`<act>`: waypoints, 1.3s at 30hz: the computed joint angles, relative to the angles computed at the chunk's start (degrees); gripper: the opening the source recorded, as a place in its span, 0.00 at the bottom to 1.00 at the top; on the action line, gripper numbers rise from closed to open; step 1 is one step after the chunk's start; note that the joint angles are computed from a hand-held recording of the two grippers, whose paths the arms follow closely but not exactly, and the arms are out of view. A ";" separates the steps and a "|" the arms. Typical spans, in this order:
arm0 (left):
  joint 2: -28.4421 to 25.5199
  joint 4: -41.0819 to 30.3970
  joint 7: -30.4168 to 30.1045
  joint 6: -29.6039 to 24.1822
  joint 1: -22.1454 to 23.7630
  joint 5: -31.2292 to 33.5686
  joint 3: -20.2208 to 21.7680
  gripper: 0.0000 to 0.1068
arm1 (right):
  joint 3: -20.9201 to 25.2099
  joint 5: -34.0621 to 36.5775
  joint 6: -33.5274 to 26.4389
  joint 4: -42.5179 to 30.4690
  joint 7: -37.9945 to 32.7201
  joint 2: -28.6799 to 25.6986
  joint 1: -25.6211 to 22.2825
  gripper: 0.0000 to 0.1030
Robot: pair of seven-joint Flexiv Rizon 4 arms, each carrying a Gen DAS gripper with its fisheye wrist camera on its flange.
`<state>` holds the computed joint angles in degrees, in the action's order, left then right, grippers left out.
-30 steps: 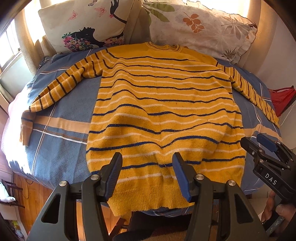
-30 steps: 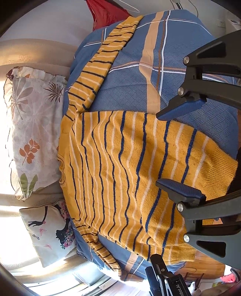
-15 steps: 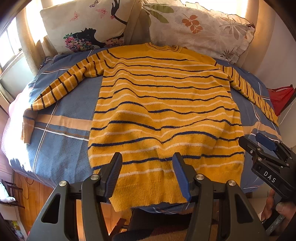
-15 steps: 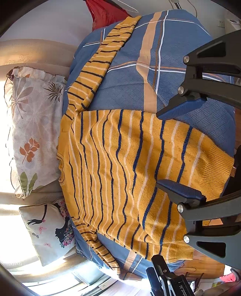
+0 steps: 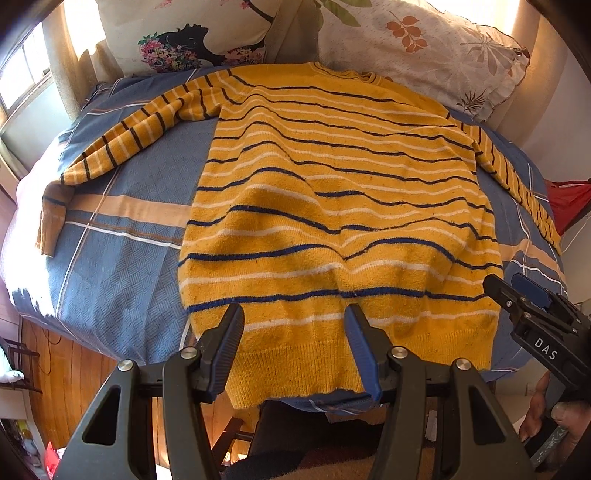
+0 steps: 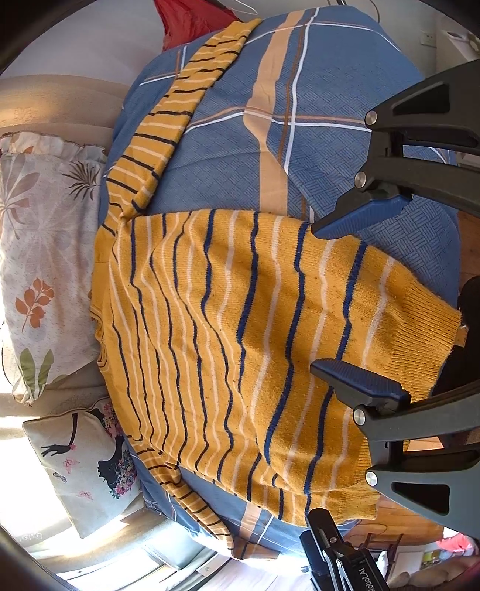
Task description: Fold small clothes
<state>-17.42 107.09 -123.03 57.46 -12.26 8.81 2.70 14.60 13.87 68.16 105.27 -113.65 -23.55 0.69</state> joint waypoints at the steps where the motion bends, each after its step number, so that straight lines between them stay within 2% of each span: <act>1: 0.04 0.24 -0.52 -0.30 -0.03 0.32 0.35 0.52 | 0.00 0.31 -0.29 -0.29 0.08 -0.19 -0.24 0.69; 7: 0.06 1.34 -3.90 -3.27 0.34 3.79 2.12 0.52 | -2.49 -2.01 -0.31 0.12 3.30 -1.66 -0.38 0.70; 11: 0.61 5.43 -3.35 -0.23 2.84 1.34 1.73 0.52 | 0.02 1.49 -1.56 -0.41 0.96 -2.40 -4.07 0.72; 13: 0.59 7.05 -2.69 1.36 3.78 -0.49 1.42 0.56 | 0.80 3.14 -1.67 -0.33 -0.64 -2.16 -5.17 0.73; 18: -0.10 6.99 -2.80 3.26 3.13 0.93 1.94 0.60 | 1.43 4.80 -2.34 -1.22 -3.17 -2.49 -5.08 0.73; 20: -0.48 7.38 -2.25 4.75 3.29 0.23 1.64 0.65 | 1.96 5.65 -3.49 -2.01 -4.59 -2.90 -5.32 0.73; 25: -0.40 11.58 3.45 12.38 5.95 -8.00 -1.33 0.69 | 2.15 8.23 -5.92 -3.71 -6.24 -3.58 -5.63 0.73; 29: -0.36 14.19 11.46 16.57 8.08 -17.36 -5.61 0.69 | 2.05 10.03 -7.52 -4.55 -7.61 -3.58 -5.93 0.74; 31: -0.92 12.05 10.38 13.47 5.29 -15.06 -2.77 0.59 | 2.16 11.19 -8.60 -4.96 -8.58 -3.52 -6.33 0.74; 34: -1.28 8.69 5.65 8.70 1.84 -8.92 1.56 0.12 | 2.35 13.07 -10.62 -5.53 -10.41 -3.29 -6.87 0.76; 36: -0.81 9.59 6.87 8.67 3.62 -11.49 0.09 0.12 | 2.40 13.97 -11.69 -5.76 -12.12 -3.16 -6.83 0.74; 37: -0.55 9.72 6.94 8.43 3.98 -12.08 -0.11 0.11 | 2.57 14.32 -12.45 -5.95 -13.46 -3.08 -6.86 0.62; 38: -0.25 9.20 6.11 7.15 3.60 -11.14 0.48 0.10 | 2.60 14.44 -13.51 -6.30 -14.54 -3.12 -6.68 0.36; 39: 0.16 8.39 4.70 5.11 2.88 -9.29 1.38 0.10 | 2.60 14.26 -16.59 -7.26 -15.28 -3.29 -6.71 0.28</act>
